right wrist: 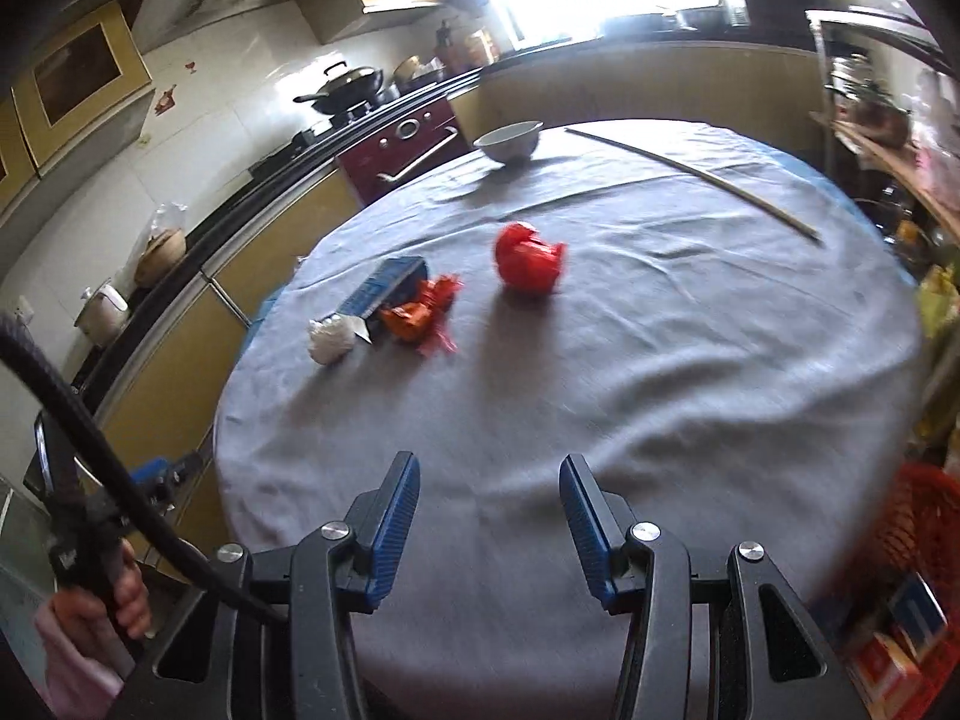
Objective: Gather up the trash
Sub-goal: 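Bring both tools back over the remaining trash on the table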
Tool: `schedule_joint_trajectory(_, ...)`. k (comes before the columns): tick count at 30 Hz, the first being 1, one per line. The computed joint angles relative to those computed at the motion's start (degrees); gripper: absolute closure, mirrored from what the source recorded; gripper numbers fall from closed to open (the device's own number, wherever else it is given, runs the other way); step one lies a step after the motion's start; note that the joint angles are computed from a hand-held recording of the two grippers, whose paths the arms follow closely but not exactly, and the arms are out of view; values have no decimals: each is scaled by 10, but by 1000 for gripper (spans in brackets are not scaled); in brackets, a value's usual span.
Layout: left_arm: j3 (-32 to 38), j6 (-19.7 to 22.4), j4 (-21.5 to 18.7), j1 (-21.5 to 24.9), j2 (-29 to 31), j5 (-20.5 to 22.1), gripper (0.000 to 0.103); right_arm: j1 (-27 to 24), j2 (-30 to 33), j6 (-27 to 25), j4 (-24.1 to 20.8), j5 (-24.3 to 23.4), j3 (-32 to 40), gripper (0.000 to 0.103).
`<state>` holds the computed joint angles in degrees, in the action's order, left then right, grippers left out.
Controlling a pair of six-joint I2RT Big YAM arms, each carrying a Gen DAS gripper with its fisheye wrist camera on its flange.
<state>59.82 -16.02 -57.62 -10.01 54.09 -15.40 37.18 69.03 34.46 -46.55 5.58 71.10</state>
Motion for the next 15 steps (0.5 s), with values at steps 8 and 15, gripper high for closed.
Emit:
schedule_joint_trajectory(8, 1, 20, 19, 53, 18, 40, 35, -14, 140, -27, 1, -40, 127, 51)
schedule_joint_trajectory(15, -3, 25, 27, 95, 35, 73, 35, -28, 260, -19, -24, -64, 253, 61)
